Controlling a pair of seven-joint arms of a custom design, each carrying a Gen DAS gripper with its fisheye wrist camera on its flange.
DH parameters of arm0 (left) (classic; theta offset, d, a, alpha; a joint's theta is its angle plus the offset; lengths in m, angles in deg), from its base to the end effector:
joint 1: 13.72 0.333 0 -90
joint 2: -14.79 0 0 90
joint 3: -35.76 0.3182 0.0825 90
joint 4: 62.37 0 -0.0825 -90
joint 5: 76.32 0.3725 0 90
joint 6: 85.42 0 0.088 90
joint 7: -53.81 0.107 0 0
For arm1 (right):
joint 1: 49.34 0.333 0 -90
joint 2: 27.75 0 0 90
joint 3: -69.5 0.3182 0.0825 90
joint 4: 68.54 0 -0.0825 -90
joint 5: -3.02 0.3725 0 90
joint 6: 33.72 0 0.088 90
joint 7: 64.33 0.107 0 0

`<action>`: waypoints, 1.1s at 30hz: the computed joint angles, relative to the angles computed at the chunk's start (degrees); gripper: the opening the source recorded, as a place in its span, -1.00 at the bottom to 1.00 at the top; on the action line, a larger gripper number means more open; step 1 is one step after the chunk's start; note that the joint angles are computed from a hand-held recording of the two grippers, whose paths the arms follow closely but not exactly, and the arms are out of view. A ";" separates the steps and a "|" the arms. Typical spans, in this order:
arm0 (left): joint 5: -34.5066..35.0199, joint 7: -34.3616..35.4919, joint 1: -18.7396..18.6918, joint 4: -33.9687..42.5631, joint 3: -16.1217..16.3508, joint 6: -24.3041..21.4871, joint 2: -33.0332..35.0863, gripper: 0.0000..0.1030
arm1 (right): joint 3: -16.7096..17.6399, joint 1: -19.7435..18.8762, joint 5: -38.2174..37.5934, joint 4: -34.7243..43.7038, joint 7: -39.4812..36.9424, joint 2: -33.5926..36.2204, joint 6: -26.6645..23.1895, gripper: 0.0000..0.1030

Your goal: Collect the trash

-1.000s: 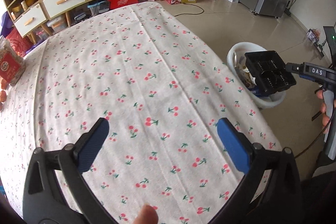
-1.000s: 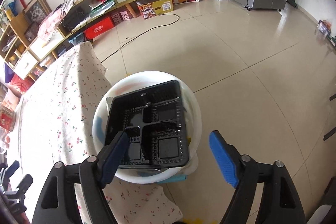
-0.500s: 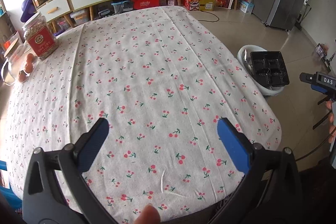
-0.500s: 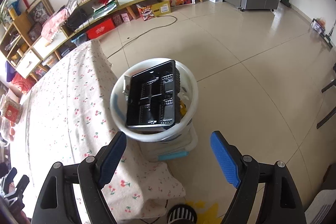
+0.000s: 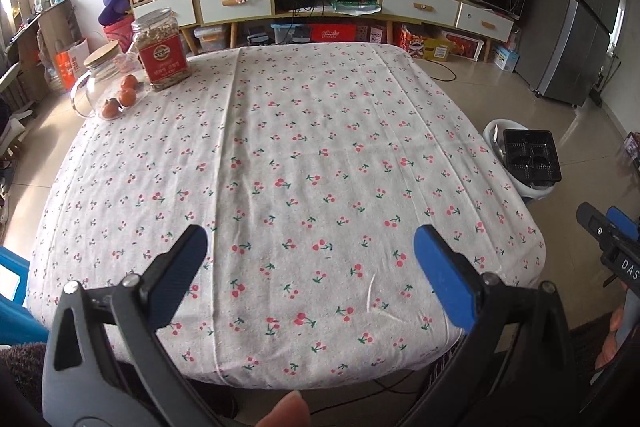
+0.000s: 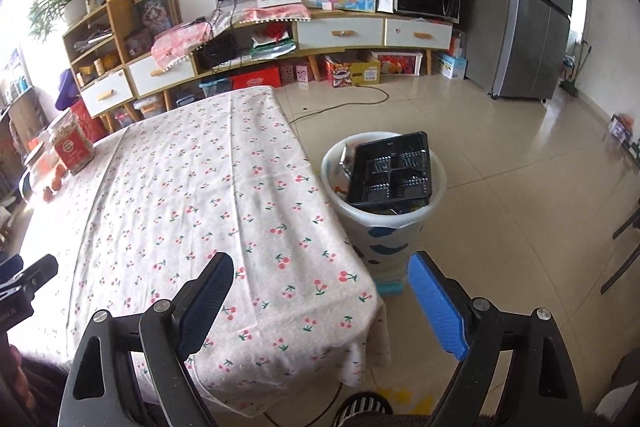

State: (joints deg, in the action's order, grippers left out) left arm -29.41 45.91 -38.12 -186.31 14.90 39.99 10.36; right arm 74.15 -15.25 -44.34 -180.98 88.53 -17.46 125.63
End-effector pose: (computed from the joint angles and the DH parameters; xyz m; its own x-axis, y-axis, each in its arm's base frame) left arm 0.3879 -0.3579 0.4556 0.4348 -0.9004 0.0172 -0.6746 -0.3383 -0.6561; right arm 0.4667 0.4132 0.4547 0.2729 -0.9614 -0.0361 -0.6906 -0.1696 -0.7031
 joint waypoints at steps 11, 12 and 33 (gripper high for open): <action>3.37 -3.98 -0.54 -0.98 -0.82 -3.61 -1.36 0.99 | -0.88 2.82 -7.29 2.92 3.75 2.46 0.08 0.78; 3.48 -4.29 -0.51 -1.00 -0.87 -3.59 -1.41 0.99 | -0.95 2.94 -7.72 3.04 3.86 2.57 0.06 0.78; 5.09 -4.68 -1.60 0.12 -1.07 -4.83 -0.44 0.99 | -0.74 3.35 -9.14 2.99 4.40 2.68 -0.37 0.79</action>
State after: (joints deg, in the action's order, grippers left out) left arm -24.32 41.23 -39.72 -186.19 13.84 35.17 9.92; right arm 73.41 -11.89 -53.48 -178.00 92.93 -14.78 125.26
